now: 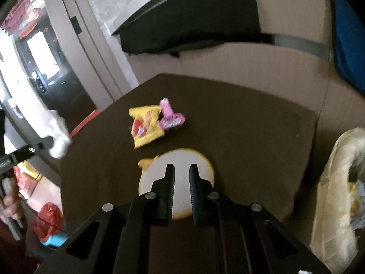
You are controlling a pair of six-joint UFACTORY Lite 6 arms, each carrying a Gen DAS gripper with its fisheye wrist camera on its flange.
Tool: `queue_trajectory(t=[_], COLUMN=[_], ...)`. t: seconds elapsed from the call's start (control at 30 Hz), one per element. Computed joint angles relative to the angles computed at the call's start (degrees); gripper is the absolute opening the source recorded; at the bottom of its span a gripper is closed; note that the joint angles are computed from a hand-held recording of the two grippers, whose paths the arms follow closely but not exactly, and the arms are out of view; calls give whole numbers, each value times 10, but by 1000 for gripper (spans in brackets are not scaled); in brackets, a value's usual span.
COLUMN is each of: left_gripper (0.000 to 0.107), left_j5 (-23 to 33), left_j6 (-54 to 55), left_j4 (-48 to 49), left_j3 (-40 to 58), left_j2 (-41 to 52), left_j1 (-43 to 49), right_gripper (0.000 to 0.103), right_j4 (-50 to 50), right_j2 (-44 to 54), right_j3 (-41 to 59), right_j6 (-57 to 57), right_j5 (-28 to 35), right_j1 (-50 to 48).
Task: Collect trash
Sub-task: 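Grasp the yellow-rimmed white disc by its rim with the right tool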
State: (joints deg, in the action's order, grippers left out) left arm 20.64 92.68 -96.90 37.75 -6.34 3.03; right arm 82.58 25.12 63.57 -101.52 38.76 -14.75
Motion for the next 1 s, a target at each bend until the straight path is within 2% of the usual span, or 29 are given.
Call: queue_trajectory(t=[0.07,0.17,0.37,0.6,0.67,0.73,0.9,0.97,1.0], left_gripper=[15,15,15,15,15,15,15,15,15], left_j5=[-2,5,18,23,36,48,66,71,77], left_j6=[35,78,66,81,70,64,78,80,82], left_j4=[-34,-78,-80,-92,-80,-74,-81,-81,-79], left_j3=[2,23,98,136,143,142,123,118,116], left_j2=[36,114,239,287,298,301,293,291,291], left_j1=[-21,-54,-107,-115,-107,-97,-81,-75,-70], right_gripper=[18,40,42,48,48,48,48,47,40], right_j4=[8,16,2,11,-13,-44,20,19,3], right_j2=[10,30,103,167,186,209,142,129,134], right_j3=[-4,0,55,114,143,175,102,96,107], right_j6=[-7,-12,32,49,87,133,46,41,53], right_j5=[12,19,2,14,39,94,112,143,168], right_j1=[-8,-14,-17,-8,-8,-11,-4,-5,-5])
